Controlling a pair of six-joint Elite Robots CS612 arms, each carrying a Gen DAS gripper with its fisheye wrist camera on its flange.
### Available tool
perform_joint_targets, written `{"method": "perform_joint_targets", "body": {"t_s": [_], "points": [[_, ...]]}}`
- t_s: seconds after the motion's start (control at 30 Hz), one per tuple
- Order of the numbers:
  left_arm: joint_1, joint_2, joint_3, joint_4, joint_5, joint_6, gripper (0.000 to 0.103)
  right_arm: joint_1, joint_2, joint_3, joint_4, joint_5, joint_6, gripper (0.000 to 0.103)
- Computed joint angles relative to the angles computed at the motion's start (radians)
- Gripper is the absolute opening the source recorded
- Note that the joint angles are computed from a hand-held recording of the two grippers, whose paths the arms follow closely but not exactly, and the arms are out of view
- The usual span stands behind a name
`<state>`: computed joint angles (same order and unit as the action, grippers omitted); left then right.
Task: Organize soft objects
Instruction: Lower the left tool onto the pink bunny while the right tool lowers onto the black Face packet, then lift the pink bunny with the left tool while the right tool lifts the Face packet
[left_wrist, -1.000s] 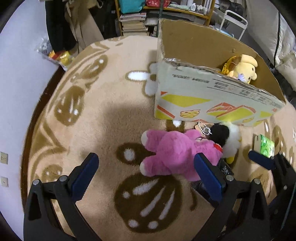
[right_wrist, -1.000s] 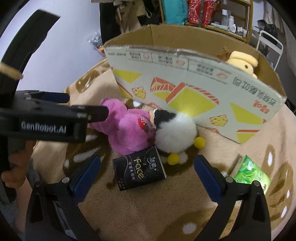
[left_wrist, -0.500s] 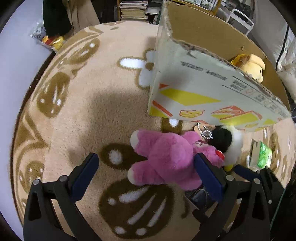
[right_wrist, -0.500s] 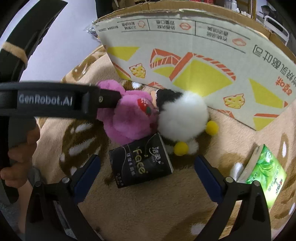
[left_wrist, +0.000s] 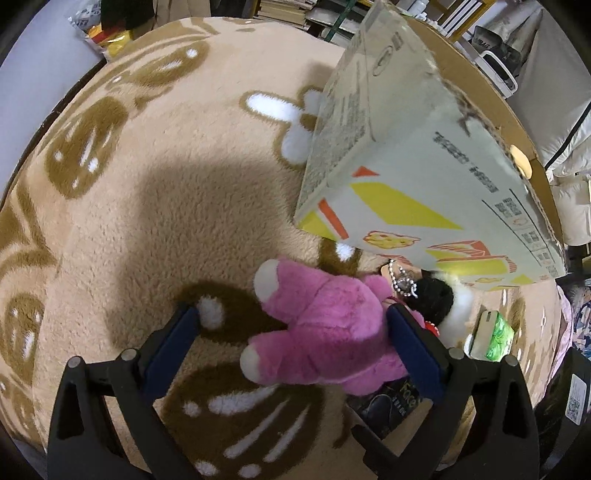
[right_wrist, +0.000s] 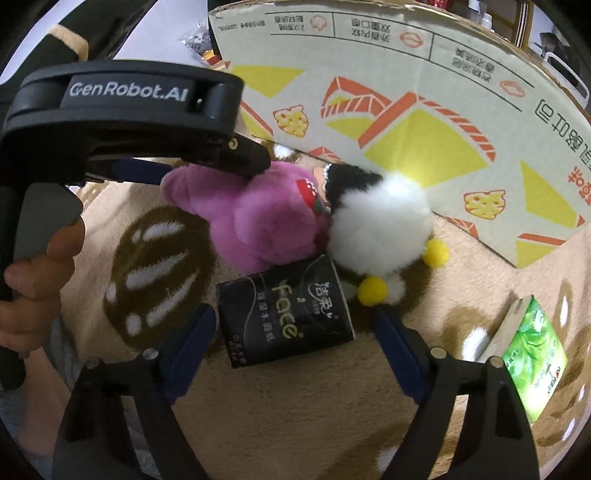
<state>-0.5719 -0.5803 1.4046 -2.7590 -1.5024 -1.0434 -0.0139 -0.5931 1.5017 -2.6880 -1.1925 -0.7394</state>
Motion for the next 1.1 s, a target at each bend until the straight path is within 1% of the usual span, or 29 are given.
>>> {"method": "perform_joint_targets", "body": {"t_s": [0.07, 0.1, 0.13, 0.17, 0.2, 0.23, 0.27, 0.33, 0.47, 0.63, 0.67, 0.8, 0.93, 1.07, 1.1], "points": [[-0.005, 0.004, -0.001, -0.011, 0.008, 0.006, 0.093, 0.003, 0.0, 0.004, -0.017, -0.015, 0.004, 0.082], [-0.009, 0.004, 0.0, -0.014, 0.013, 0.009, 0.091, 0.004, 0.0, 0.003, -0.022, -0.021, 0.007, 0.08], [-0.012, 0.002, 0.006, -0.028, 0.012, 0.011, 0.086, 0.004, -0.007, 0.022, -0.038, -0.022, 0.012, 0.075], [-0.013, 0.002, 0.008, -0.039, 0.009, 0.011, 0.081, 0.003, -0.008, 0.022, -0.039, -0.023, 0.018, 0.073], [-0.014, 0.002, 0.01, -0.052, 0.005, 0.01, 0.078, 0.0, -0.008, 0.018, -0.026, -0.014, 0.024, 0.073], [-0.016, 0.003, 0.013, -0.066, -0.001, 0.006, 0.072, -0.001, -0.009, 0.017, -0.02, -0.009, 0.028, 0.072], [-0.017, 0.003, 0.014, -0.075, -0.004, -0.002, 0.07, -0.002, -0.009, 0.015, -0.016, -0.007, 0.032, 0.072], [-0.03, -0.004, 0.022, -0.068, 0.013, -0.02, 0.067, -0.002, -0.011, 0.015, -0.015, -0.008, 0.039, 0.072], [-0.049, -0.015, 0.021, -0.035, 0.07, 0.006, 0.056, -0.003, -0.018, 0.019, -0.031, -0.016, 0.057, 0.072], [-0.071, -0.024, 0.017, -0.006, 0.133, 0.042, 0.052, -0.02, -0.032, 0.031, -0.055, -0.007, 0.105, 0.072], [-0.069, -0.024, 0.012, -0.004, 0.141, 0.053, 0.051, -0.025, -0.034, 0.031, -0.061, -0.003, 0.118, 0.072], [-0.082, -0.038, 0.024, -0.005, 0.181, 0.081, 0.048, -0.044, -0.05, 0.046, -0.11, 0.024, 0.176, 0.072], [-0.098, -0.062, 0.058, -0.012, 0.236, 0.076, 0.048, -0.064, -0.062, 0.054, -0.153, 0.057, 0.217, 0.072], [-0.114, -0.084, 0.087, -0.046, 0.293, 0.077, 0.048, -0.076, -0.078, 0.069, -0.198, 0.077, 0.248, 0.072], [-0.12, -0.088, 0.094, -0.049, 0.317, 0.069, 0.048, -0.075, -0.074, 0.07, -0.22, 0.082, 0.259, 0.072]]}}
